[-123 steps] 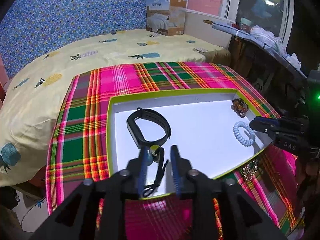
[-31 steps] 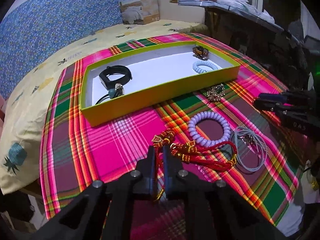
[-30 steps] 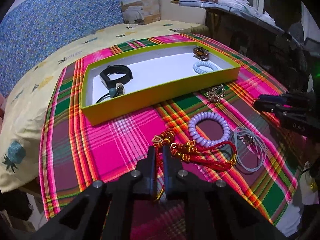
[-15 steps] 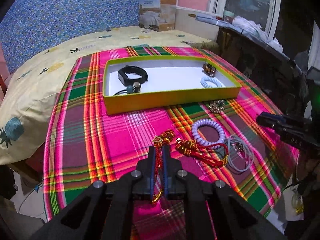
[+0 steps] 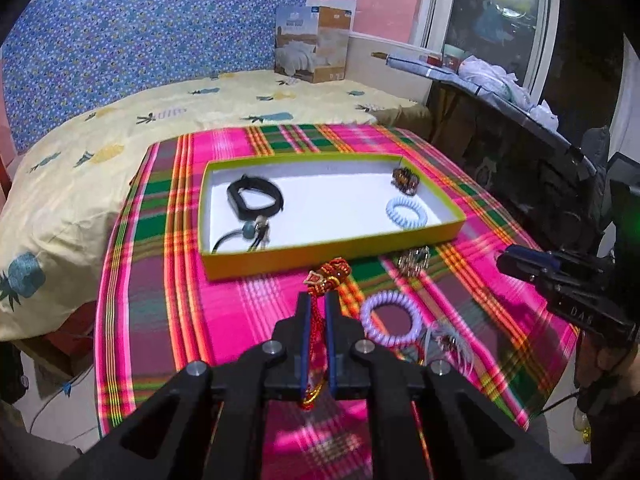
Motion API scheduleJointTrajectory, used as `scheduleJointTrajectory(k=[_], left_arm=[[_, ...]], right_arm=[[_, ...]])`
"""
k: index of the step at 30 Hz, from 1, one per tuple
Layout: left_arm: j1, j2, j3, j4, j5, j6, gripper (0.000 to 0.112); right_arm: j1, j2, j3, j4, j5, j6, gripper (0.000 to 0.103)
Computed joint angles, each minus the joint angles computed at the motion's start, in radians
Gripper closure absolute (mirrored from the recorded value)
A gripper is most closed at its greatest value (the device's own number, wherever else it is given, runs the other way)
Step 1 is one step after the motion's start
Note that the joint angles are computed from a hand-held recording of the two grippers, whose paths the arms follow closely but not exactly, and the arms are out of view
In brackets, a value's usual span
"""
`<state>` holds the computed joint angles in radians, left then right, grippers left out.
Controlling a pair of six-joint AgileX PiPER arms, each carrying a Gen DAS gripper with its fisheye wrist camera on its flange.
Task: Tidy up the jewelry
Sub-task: 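Carry the tassel cord and ring into the yellow box and release both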
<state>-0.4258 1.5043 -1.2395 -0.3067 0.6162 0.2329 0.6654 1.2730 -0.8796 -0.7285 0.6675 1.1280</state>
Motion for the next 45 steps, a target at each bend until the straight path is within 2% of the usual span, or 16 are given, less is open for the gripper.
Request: scheduleJointTrajectory(k=[8,14,18,24,31,38,45], left_arm=[[-0.012,0.114,-0.169,0.016,0.044,-0.013,0.106],[-0.019,0.241,-0.337,0.049,0.096,-0.044,0.106],[-0.023,0.329,-0.450,0.071,0.136,-0.061,0.106],[-0.025,0.466,-0.606,0.105,0.204,-0.099,0.106],[-0.028,0.564,-0.722,0.116,0.263,-0.115,0.106],[-0.037,0.607,-0.764,0.137,0.293,-0.128,0.105],[-0.041,0.609,-0.765,0.157,0.285,-0.136,0.105]], right_arm=[[-0.083,0.063,-0.107,0.061,-0.042,-0.148,0.081],[-0.175,0.161,-0.219,0.168,-0.097,-0.320,0.081],[-0.227,0.249,-0.315,0.244,-0.105,-0.440,0.081],[-0.297,0.408,-0.484,0.391,-0.081,-0.635,0.081],[-0.362,0.558,-0.648,0.548,-0.028,-0.794,0.081],[-0.381,0.653,-0.767,0.593,0.048,-0.834,0.081],[-0.410,0.701,-0.816,0.646,0.087,-0.863,0.081]])
